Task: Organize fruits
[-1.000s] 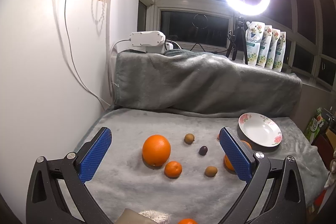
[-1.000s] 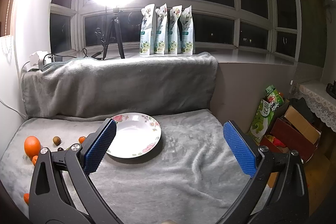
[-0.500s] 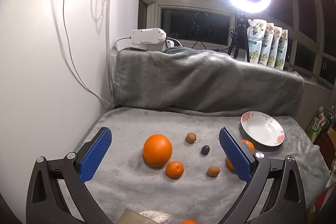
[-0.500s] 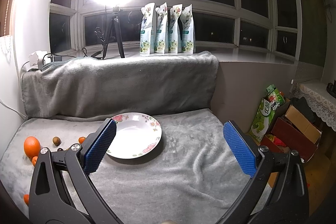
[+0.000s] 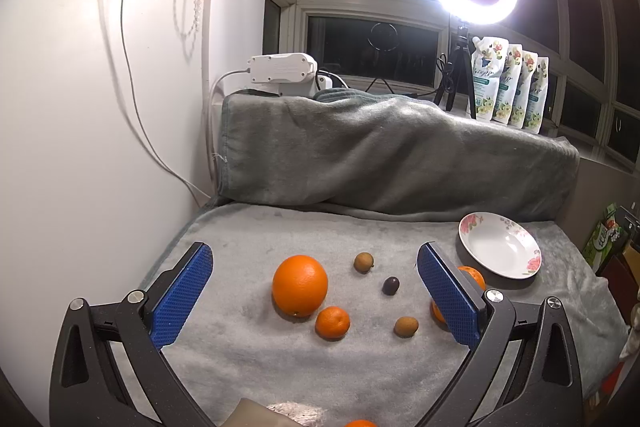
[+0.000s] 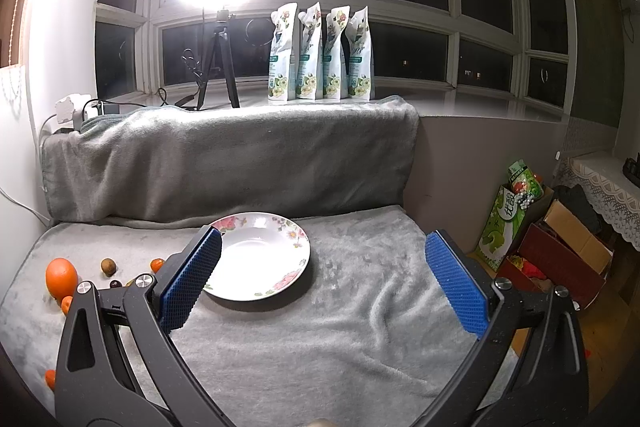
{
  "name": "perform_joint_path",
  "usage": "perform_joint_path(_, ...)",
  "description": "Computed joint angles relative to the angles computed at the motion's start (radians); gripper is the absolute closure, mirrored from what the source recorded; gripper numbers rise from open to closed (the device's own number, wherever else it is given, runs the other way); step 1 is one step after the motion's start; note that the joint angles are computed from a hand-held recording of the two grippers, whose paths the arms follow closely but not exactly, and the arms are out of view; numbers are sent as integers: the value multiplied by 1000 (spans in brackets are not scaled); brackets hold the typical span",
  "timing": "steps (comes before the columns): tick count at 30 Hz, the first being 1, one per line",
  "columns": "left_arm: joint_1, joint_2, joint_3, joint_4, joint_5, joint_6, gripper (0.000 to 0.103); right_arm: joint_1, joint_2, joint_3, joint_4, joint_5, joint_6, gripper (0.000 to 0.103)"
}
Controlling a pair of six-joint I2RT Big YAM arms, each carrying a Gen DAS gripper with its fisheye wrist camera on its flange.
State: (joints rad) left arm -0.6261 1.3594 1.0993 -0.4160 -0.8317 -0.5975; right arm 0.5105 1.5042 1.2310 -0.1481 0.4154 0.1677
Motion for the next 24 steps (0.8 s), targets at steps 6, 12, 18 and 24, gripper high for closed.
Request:
perform_joint_path(6,0,0,-1,1,3,-1,1,3,7,6,1,0,1,0)
perform_joint_path(12,-1,1,-2,0,2,-4,1,3,6,3,1,0,2,0)
perform_joint_path(18,2,7,3,-14,10,-14,1,7,12,7,-2,-1,6,0)
perform_joint_path(24,11,13,5,-14,28,-9,1,7,15,7,-4,-3,7,0)
